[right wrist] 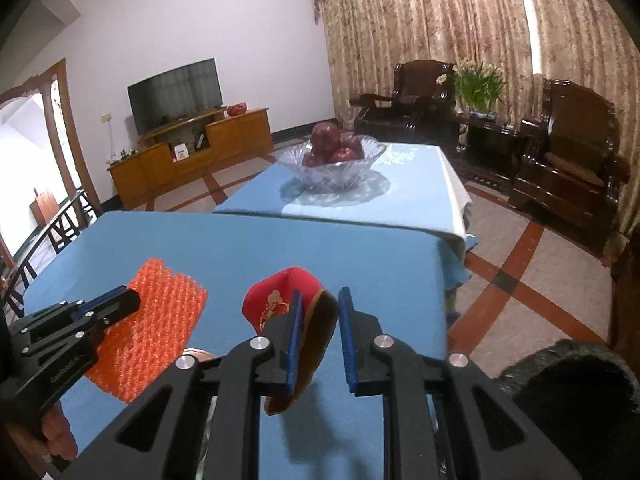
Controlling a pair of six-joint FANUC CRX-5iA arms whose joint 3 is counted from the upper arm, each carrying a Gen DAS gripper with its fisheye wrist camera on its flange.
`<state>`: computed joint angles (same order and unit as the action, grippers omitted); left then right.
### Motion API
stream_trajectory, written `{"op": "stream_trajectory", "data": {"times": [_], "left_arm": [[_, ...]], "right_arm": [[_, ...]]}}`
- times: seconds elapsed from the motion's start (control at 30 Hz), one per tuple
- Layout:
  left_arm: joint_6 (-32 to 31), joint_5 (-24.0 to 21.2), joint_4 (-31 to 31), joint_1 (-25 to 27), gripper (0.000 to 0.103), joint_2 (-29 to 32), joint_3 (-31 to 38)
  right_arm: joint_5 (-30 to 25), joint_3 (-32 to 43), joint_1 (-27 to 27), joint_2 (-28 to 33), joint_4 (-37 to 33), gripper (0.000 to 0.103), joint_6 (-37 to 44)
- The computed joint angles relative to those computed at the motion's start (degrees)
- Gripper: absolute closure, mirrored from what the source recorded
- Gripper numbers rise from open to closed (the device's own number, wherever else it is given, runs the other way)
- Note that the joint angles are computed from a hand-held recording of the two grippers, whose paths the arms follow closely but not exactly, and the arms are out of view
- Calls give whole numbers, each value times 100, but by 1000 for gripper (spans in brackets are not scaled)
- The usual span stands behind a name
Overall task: Collect trash
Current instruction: 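Carry the pouch and mesh net over the bin and open both tools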
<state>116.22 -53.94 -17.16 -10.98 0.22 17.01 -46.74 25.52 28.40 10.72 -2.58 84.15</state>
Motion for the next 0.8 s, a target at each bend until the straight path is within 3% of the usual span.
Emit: {"op": "stream_trajectory", "data": {"times": [0.33,0.8], "left_arm": [[-10,-336,-152,-686,94,238,580],[-287,-26,347,-1473,94,956,1153]], "right_arm": [[-61,-557,-283,-695,344,85,-143],[-142,-1449,-1007,-1426,1079,85,-584]]}}
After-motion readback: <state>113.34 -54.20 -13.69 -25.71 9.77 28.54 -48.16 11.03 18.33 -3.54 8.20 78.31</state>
